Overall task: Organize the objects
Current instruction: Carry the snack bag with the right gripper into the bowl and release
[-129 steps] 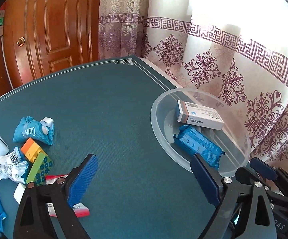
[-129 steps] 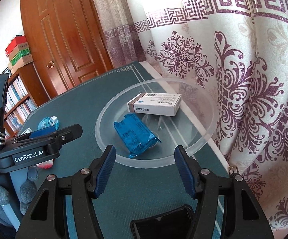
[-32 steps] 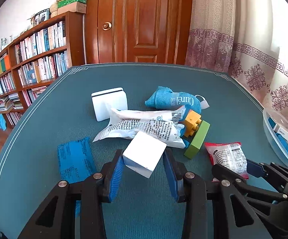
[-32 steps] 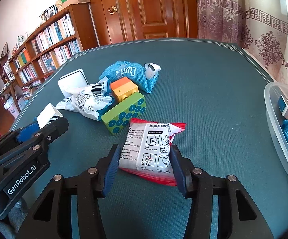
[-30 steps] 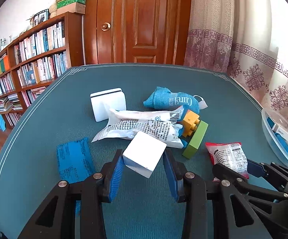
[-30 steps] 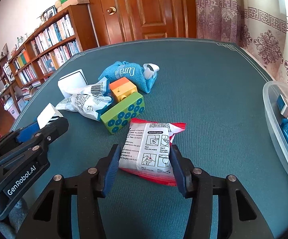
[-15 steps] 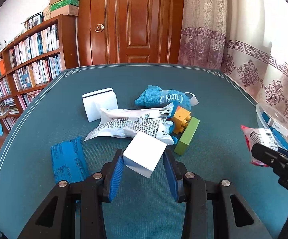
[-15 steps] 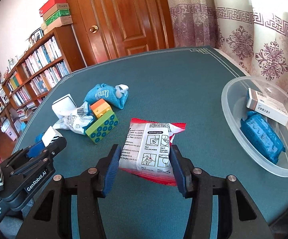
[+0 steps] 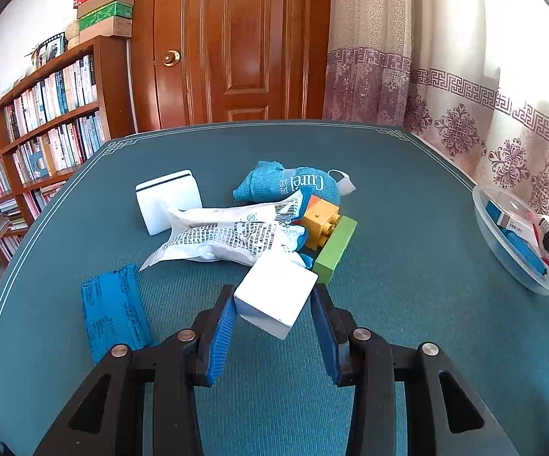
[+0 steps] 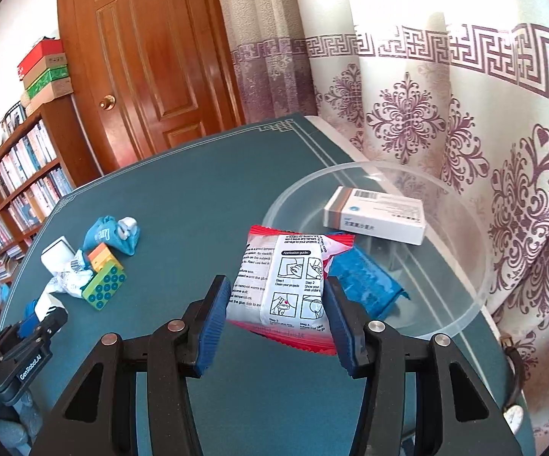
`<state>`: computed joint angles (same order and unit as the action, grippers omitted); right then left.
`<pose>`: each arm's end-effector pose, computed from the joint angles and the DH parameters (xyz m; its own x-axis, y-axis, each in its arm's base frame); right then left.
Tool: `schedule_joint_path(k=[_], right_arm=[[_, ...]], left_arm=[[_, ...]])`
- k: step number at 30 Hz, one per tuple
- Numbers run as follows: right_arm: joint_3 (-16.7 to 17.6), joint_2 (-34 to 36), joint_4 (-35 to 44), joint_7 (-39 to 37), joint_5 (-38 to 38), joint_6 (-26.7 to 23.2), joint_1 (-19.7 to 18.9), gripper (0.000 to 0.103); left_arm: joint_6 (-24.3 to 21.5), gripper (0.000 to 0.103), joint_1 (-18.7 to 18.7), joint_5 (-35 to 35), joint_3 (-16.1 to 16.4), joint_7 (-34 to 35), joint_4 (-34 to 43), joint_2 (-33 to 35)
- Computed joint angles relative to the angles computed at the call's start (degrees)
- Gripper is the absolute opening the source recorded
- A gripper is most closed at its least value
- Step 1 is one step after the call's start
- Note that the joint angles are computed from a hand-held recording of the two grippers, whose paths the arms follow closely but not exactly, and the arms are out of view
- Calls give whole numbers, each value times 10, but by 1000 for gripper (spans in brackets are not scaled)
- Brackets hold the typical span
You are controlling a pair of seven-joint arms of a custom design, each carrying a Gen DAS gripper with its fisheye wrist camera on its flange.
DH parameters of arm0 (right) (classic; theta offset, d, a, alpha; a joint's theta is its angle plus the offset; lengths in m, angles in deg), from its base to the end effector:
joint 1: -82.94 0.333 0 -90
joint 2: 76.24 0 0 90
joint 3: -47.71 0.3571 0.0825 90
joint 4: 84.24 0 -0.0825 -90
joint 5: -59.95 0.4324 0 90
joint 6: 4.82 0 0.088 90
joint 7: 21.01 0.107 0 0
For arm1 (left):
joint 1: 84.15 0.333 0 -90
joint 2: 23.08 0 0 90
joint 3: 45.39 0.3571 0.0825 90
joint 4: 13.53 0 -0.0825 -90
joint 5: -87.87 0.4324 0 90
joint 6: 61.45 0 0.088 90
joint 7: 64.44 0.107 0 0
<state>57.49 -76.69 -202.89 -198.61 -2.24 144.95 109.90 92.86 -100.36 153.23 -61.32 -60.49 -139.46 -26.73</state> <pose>0.4891 0.3899 0.5035 -0.0766 -0.9859 -0.1488 -0.6108 0.1644 -0.7745 0.4831 -0.3414 0.4712 0.0012 -0.9999 0.0169 -0.6288 -0.0139 -0.7775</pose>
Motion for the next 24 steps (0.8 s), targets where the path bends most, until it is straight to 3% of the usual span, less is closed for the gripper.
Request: schedule_joint_path(k=[14,24], right_arm=[[-6,-36,-40,21,-14,-59,-36,53],[-1,-55,-69,20,-19,-41,-45,55]], left_arm=[[-15,42,-12,-21,-5,30,10,7],[-4,42,-24,-53,-6,79,32,22]])
